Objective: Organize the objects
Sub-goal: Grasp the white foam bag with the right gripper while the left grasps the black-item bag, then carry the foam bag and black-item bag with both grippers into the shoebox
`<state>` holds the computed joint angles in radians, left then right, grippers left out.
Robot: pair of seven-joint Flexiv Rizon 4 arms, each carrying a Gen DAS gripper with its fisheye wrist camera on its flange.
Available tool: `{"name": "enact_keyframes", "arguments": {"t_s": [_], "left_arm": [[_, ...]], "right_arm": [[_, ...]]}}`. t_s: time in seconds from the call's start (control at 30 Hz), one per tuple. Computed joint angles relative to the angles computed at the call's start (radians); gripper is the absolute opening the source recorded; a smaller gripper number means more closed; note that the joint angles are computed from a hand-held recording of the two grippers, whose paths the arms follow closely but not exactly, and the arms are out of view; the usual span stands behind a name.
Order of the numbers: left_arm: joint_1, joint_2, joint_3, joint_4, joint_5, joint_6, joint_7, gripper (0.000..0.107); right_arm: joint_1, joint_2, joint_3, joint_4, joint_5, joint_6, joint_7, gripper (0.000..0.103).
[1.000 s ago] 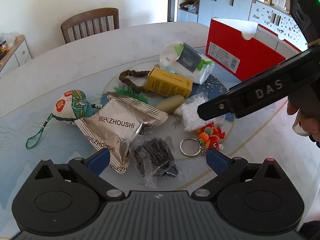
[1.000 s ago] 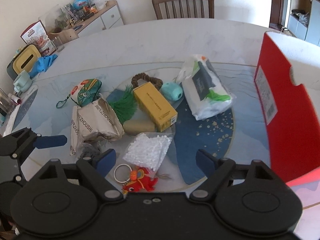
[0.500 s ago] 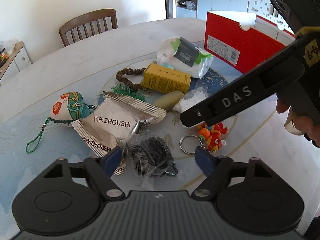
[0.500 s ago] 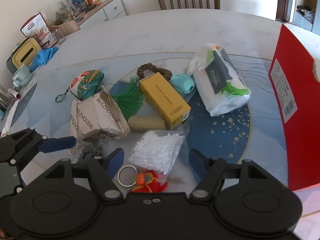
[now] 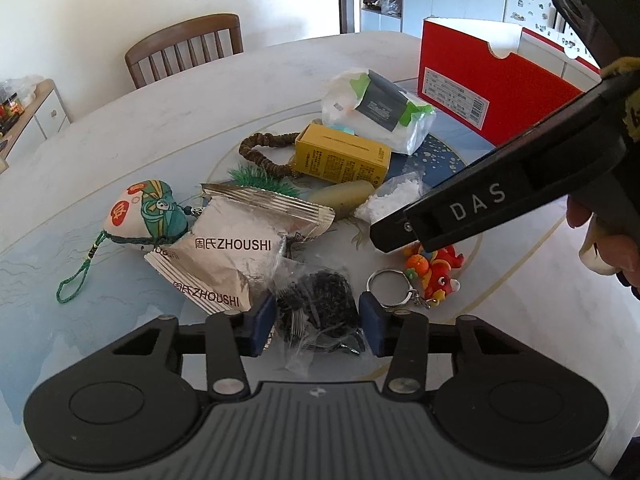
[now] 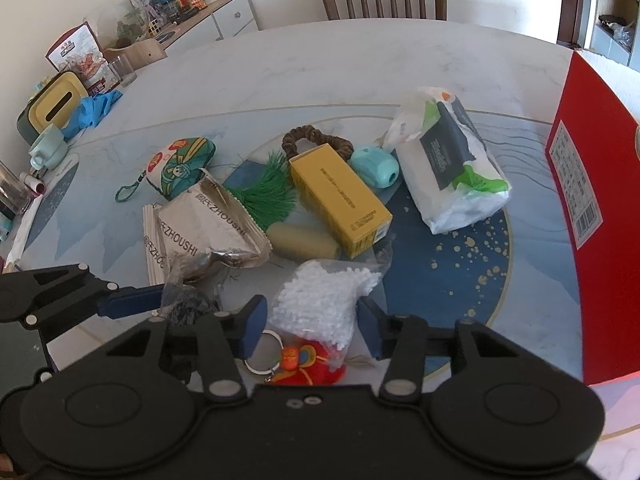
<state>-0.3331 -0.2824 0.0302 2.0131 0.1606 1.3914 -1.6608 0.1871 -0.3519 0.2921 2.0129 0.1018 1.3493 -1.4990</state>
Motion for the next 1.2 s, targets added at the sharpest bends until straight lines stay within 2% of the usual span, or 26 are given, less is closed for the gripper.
{"name": "enact_keyframes", "arguments": {"t_s": [0.13,0.2,0.23,0.37,0.67,0.87,1.0,1.2], "left_arm": [[0.005,0.003,-0.005,0.001,-0.01,-0.001,-0.005,0.037],[0.01,0.005,-0.011,0.005,-0.022,0.002,-0.003,0.034],[0.014,0.007,-0.016,0.007,-0.03,0.005,0.001,0.034],[0.01,0.008,-0.018,0.006,-0.041,0.005,0.003,0.032],[0.014,0.03,-0.036,0.015,-0.082,0.018,0.007,0.031],[0.036,0.051,-0.069,0.021,-0.149,0.01,0.026,0.031],[0.048,0.065,-0.096,0.019,-0.199,0.009,0.059,0.031],[0.035,0.07,-0.116,-0.02,-0.233,-0.012,0.087,0.031]], "right_arm": [[-0.001,0.005,0.005,0.006,0.004,0.012,-0.009,0.038],[-0.002,0.009,0.005,0.012,0.005,0.02,-0.014,0.032],[-0.006,0.011,0.009,0.013,0.009,0.021,-0.018,0.025],[-0.023,0.012,0.026,0.008,0.036,0.019,-0.042,0.021],[-0.054,0.045,0.055,0.021,0.112,0.043,-0.11,0.019],[-0.093,0.08,0.082,0.02,0.192,0.044,-0.184,0.019],[-0.123,0.128,0.092,0.013,0.286,0.007,-0.268,0.019],[-0.121,0.214,0.05,0.011,0.403,-0.056,-0.383,0.019]]}}
